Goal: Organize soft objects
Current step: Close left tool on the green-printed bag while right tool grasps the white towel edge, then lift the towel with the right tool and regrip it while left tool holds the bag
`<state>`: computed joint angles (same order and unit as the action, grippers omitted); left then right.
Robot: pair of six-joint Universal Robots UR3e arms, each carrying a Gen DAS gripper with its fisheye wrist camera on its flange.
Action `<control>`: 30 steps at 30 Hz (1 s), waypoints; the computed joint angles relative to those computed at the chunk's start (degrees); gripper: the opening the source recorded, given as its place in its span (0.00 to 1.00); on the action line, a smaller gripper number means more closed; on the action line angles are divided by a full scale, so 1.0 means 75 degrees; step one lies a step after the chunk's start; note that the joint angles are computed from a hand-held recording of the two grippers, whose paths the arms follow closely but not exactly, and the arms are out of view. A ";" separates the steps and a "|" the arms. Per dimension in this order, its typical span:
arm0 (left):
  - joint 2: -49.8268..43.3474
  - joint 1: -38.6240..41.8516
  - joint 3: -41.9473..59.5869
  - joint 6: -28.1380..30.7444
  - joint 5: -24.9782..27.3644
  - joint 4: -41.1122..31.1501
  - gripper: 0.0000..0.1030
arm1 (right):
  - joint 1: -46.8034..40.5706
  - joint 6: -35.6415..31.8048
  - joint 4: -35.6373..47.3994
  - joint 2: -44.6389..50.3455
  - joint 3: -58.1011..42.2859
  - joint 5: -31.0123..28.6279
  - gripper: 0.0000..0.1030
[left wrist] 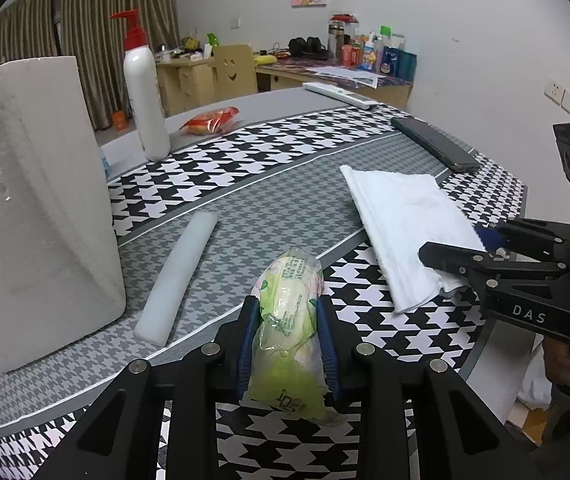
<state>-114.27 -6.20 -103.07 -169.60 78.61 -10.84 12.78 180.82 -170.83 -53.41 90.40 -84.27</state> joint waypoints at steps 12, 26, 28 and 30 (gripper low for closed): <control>0.0245 0.0136 -0.0336 -0.0051 -0.0139 0.0268 0.30 | -0.0609 0.0237 -0.0684 -0.1001 0.0995 0.0668 0.15; 0.0830 0.0336 -0.1018 -0.0173 -0.0297 0.0726 0.30 | -0.0973 0.0361 -0.1183 -0.1678 0.1666 0.0444 0.15; 0.0859 0.0334 -0.1046 -0.0169 -0.0293 0.0737 0.30 | -0.0994 0.0355 -0.1246 -0.1785 0.1748 0.0425 0.15; 0.0902 0.0342 -0.1091 -0.0195 -0.0310 0.0780 0.30 | -0.1038 0.0359 -0.1262 -0.1901 0.1833 0.0498 0.15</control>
